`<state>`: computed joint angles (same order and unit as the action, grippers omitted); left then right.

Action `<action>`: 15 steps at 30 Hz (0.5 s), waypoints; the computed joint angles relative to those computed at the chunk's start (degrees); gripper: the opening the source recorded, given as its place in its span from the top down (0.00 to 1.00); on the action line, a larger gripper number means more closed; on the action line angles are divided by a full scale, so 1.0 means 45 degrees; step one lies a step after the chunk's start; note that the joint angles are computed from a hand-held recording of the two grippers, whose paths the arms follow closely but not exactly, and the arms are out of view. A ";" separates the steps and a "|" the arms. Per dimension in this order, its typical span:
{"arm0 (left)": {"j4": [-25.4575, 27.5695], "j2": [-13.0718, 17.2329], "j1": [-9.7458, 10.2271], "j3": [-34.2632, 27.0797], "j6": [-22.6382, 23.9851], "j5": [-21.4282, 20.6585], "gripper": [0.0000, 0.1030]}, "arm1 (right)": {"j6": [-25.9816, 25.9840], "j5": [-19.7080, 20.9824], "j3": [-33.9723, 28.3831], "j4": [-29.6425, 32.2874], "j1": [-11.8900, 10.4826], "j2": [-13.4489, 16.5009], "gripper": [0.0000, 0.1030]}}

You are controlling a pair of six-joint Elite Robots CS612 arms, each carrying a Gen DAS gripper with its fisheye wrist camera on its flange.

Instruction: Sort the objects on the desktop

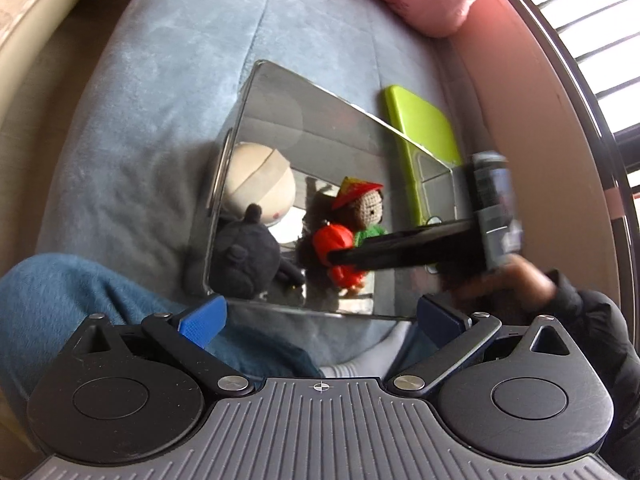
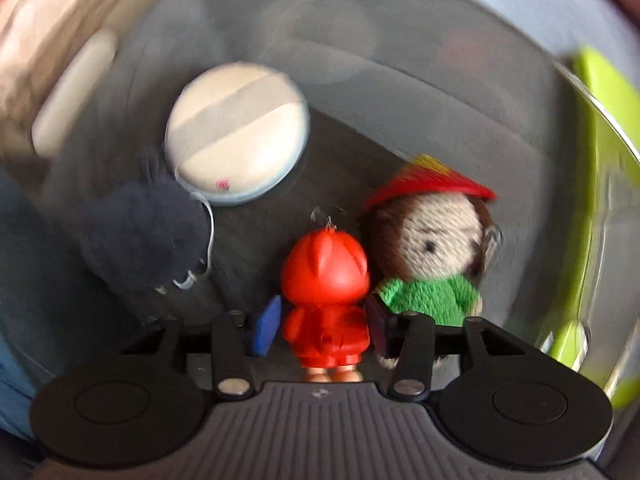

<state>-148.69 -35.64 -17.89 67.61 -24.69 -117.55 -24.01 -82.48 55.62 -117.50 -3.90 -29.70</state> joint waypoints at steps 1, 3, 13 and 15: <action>-0.0015 0.0104 0.0041 -0.0163 0.0113 -0.0117 0.00 | 0.0509 0.0903 -0.0008 0.0119 -0.0222 -0.0093 0.38; -0.0281 0.0496 0.0281 -0.0667 0.0004 -0.0906 0.00 | 0.1353 0.3098 0.0537 -0.0730 -0.0769 -0.0537 0.37; 0.1962 0.2838 0.1042 -0.4364 -0.1452 -0.2905 0.00 | 0.5607 0.7105 0.4133 -0.8199 -0.2998 -0.1758 0.44; 0.2253 0.3196 0.0991 -0.4881 -0.1613 -0.3162 0.00 | 0.6084 0.8259 0.4392 -0.8146 -0.3347 -0.1574 0.49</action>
<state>-138.55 -21.26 -13.43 45.64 -31.95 -131.78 3.36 -45.31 75.38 -154.16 -18.97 -36.78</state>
